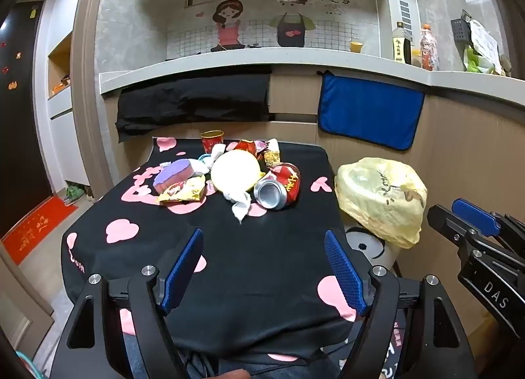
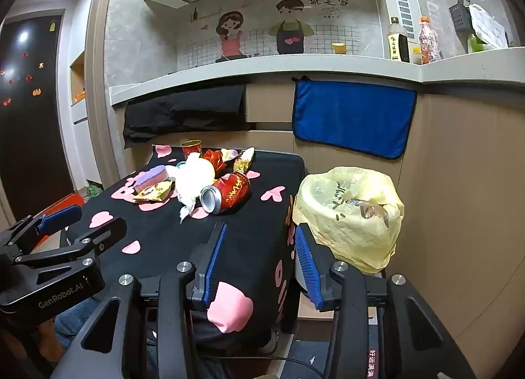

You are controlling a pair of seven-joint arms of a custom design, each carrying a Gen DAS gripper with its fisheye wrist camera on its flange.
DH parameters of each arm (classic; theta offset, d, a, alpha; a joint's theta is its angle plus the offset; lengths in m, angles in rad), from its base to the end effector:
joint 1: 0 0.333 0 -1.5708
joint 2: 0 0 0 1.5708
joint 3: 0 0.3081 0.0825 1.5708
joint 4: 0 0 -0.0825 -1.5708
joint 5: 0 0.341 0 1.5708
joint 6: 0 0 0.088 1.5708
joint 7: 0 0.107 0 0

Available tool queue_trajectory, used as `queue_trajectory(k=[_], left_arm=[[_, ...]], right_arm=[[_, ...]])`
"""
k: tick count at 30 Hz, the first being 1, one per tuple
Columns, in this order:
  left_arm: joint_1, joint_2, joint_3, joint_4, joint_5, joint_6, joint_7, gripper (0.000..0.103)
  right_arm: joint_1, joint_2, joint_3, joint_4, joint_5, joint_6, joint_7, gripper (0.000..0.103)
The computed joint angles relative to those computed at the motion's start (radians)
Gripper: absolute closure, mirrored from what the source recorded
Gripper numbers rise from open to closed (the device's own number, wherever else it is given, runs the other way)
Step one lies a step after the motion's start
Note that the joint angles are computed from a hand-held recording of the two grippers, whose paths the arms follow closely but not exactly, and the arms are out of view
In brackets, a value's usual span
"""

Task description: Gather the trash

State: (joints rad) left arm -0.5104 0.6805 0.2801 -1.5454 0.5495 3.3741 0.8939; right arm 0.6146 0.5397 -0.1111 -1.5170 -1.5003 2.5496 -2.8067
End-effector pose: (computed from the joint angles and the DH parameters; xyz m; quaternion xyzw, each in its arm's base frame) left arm 0.6513 -0.2688 0.4040 -0.4896 0.6910 -0.4349 0.3062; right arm 0.5916 0.3582 0.4060 -0.5220 0.6492 -0.4113 0.3700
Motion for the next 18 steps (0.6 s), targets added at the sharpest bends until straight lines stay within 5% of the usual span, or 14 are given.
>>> queue_trajectory(k=[6, 12, 18], left_arm=[[0.003, 0.008, -0.003, 0.015, -0.005, -0.007, -0.006, 0.027], [-0.053, 0.034, 0.063, 0.01, -0.049, 0.03, 0.003, 0.026], [-0.023, 0.019, 0.024, 0.0, -0.051, 0.025, 0.028, 0.027]], right_arm=[[0.0, 0.002, 0.002, 0.001, 0.014, -0.008, -0.022, 0.062], [0.0, 0.0, 0.004, -0.001, 0.018, -0.01, -0.02, 0.062], [0.003, -0.007, 0.0, -0.013, 0.009, -0.015, 0.001, 0.062]])
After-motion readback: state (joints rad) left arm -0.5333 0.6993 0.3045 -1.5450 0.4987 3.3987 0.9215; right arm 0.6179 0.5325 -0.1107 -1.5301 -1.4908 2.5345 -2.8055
